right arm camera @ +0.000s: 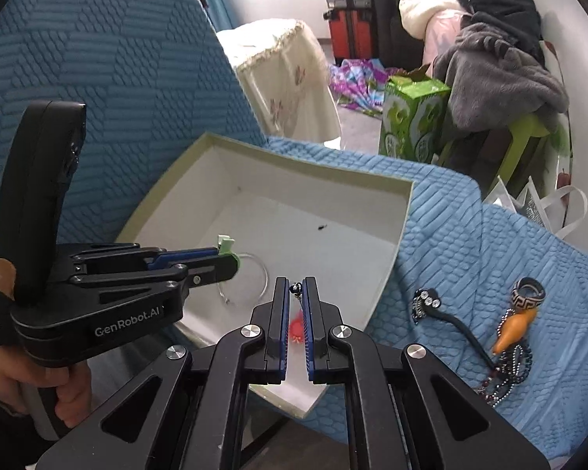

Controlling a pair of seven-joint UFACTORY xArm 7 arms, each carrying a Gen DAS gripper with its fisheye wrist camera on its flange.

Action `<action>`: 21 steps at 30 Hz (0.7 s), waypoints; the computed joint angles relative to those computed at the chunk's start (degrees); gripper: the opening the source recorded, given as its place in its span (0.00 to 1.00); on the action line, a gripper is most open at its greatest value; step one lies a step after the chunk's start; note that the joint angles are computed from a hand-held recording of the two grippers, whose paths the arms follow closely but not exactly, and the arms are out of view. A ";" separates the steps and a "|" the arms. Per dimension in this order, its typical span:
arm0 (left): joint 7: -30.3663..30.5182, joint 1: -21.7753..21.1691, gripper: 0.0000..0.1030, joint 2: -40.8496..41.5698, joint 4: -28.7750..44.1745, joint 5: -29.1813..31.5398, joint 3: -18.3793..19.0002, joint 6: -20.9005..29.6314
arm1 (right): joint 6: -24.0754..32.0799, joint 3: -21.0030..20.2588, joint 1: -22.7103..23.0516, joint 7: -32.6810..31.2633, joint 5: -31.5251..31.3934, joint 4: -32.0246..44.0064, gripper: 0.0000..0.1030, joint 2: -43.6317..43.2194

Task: Organize jewelry
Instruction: 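Lower the green keychain into the white box and open the right tool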

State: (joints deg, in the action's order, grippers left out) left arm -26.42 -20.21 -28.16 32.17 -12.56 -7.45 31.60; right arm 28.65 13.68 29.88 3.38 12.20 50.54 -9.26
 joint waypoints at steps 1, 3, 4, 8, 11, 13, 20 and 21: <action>0.16 -0.09 0.12 0.13 -0.10 -0.09 0.11 0.00 | 0.10 0.10 0.10 -0.07 -0.05 0.02 0.05 0.24; 0.41 -0.30 0.12 0.34 -0.21 -0.47 0.35 0.16 | -0.10 0.15 0.20 0.06 0.21 -0.28 0.05 0.42; 0.71 -0.40 0.12 0.76 0.15 -0.61 0.52 0.48 | -0.07 0.17 0.16 0.28 0.10 -0.33 0.05 0.43; 0.07 0.17 0.12 0.24 0.83 0.05 -0.07 1.14 | 0.39 -0.16 0.06 0.07 0.46 -0.21 0.05 -0.03; -0.54 0.36 0.12 -1.20 0.95 0.64 -0.50 1.28 | 0.73 -0.64 0.05 -0.75 1.59 0.00 0.07 -0.68; -0.48 0.25 0.13 -1.86 1.27 0.78 -0.46 1.82 | 0.80 -1.05 0.21 -1.88 2.84 -0.49 0.08 -2.03; -4.92 1.53 0.42 -6.77 1.97 3.88 -2.74 4.36 | -0.09 -1.94 0.62 -2.91 4.79 -3.26 0.22 -8.84; -5.58 1.72 0.42 -7.56 2.29 4.48 -3.15 4.93 | -0.01 -2.13 0.68 -3.06 4.78 -3.32 0.22 -9.50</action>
State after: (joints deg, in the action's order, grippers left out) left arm -32.00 -18.49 -35.72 34.46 -8.08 -10.60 36.53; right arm 28.64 11.56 30.56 0.32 16.98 47.22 -18.77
